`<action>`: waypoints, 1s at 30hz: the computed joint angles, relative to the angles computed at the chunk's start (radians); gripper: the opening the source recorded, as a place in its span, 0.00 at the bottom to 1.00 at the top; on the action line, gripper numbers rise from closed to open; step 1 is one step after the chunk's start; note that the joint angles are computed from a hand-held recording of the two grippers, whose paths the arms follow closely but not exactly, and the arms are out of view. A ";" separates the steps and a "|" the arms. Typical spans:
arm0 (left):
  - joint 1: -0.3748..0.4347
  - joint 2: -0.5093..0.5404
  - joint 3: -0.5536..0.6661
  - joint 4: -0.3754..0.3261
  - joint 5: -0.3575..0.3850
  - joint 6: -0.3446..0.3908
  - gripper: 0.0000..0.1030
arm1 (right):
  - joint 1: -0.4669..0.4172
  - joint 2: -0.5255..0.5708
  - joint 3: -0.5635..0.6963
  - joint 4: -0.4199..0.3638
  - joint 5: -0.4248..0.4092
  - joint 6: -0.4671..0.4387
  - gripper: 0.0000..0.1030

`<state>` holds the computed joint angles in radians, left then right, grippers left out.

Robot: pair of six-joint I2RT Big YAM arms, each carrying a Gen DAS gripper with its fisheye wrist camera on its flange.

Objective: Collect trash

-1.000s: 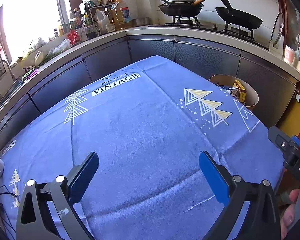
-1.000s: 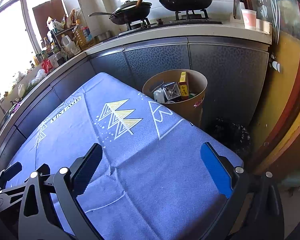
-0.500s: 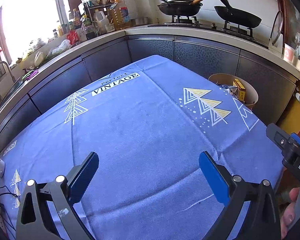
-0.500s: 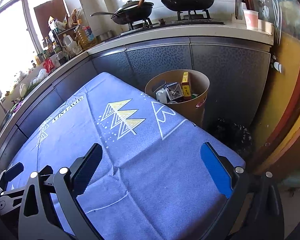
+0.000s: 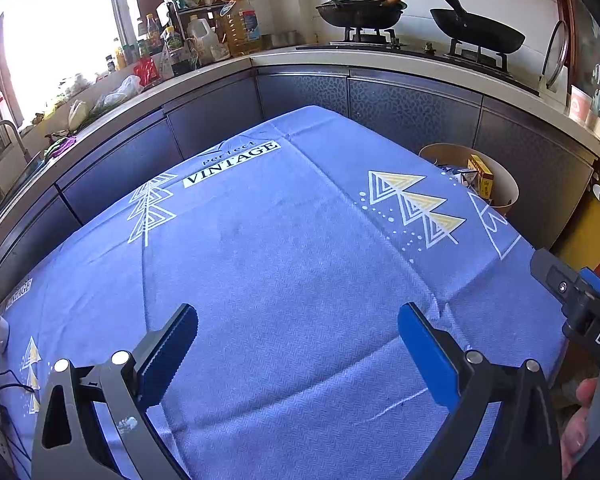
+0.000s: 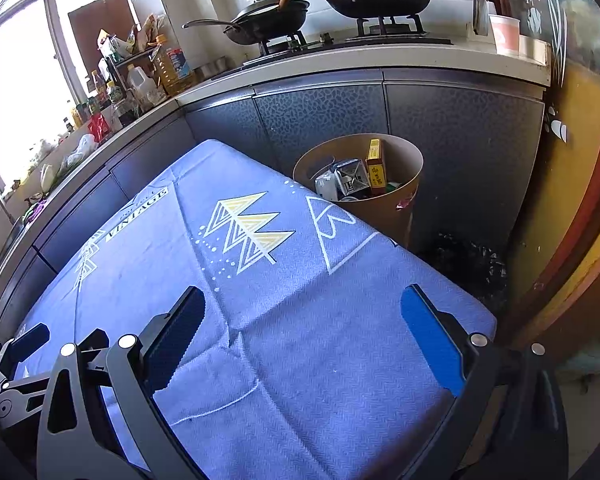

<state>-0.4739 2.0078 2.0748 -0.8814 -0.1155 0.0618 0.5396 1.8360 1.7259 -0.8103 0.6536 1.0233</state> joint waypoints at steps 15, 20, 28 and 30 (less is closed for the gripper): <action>-0.002 -0.002 -0.006 0.001 -0.003 -0.001 0.97 | 0.003 0.000 -0.003 0.001 0.000 0.005 0.94; -0.002 -0.002 -0.008 0.003 -0.004 -0.001 0.97 | 0.006 0.002 -0.007 0.006 -0.002 0.006 0.94; 0.000 -0.005 -0.022 0.009 -0.003 0.000 0.97 | 0.008 0.006 -0.005 0.005 -0.003 0.013 0.94; 0.000 -0.005 -0.022 0.009 -0.003 0.001 0.97 | 0.009 0.008 -0.004 0.005 -0.004 0.016 0.94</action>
<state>-0.4735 2.0025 2.0529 -0.8722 -0.1186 0.0624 0.5487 1.8439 1.7221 -0.8057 0.6500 1.0393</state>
